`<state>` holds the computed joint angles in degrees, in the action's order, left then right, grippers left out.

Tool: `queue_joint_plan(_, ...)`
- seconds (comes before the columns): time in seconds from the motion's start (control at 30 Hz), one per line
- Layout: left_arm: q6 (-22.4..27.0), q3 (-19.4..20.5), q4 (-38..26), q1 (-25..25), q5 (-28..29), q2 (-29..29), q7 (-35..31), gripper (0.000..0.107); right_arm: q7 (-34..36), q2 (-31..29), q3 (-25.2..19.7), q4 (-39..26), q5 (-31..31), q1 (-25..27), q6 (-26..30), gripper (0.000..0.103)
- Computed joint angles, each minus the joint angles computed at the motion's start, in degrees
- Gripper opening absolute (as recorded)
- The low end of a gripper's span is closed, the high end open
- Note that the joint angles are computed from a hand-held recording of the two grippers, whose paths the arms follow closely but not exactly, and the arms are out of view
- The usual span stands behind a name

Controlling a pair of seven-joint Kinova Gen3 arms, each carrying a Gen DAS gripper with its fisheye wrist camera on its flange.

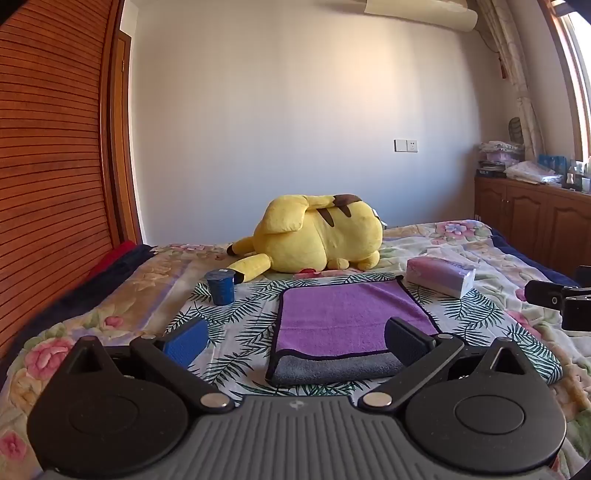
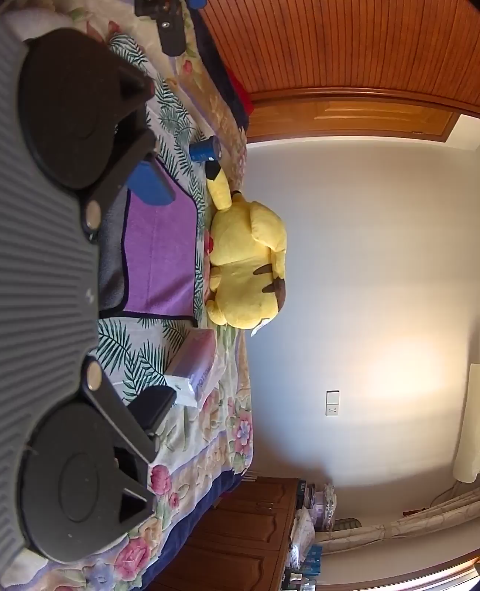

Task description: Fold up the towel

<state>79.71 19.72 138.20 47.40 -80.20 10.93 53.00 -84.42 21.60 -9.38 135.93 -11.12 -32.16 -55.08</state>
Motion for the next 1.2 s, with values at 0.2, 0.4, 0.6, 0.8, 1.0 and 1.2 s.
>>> queue_joint_plan(0.2,0.16,0.01,0.06,0.05,-0.11,0.10,0.12,0.087,0.01,0.16,-0.04,0.16,-0.16,-0.20,-0.49,0.103)
queue_joint_plan(0.4,0.17,0.02,0.09,0.05,-0.12,0.11,0.17,0.087,0.11,0.23,-0.06,0.43,-0.48,-0.46,-1.11,0.103)
queue_joint_plan(0.6,0.24,0.02,0.09,0.09,-0.13,0.16,0.16,0.087,0.27,0.05,-0.06,0.35,-0.65,-0.57,-0.85,0.103)
queue_joint_plan(0.8,0.21,0.01,0.07,0.07,-0.11,0.15,0.10,0.087,0.52,-0.56,-0.05,-0.15,-0.72,-0.54,0.29,0.103)
queue_joint_plan(1.0,0.25,0.01,0.06,0.08,-0.09,0.16,0.04,0.087,0.54,0.00,-0.13,0.41,-0.92,-0.78,-0.95,0.103)
queue_joint_plan(1.2,0.26,0.02,0.10,0.09,-0.10,0.15,0.08,0.087,0.81,-0.48,-0.17,0.20,-1.51,-1.15,-0.28,0.103)
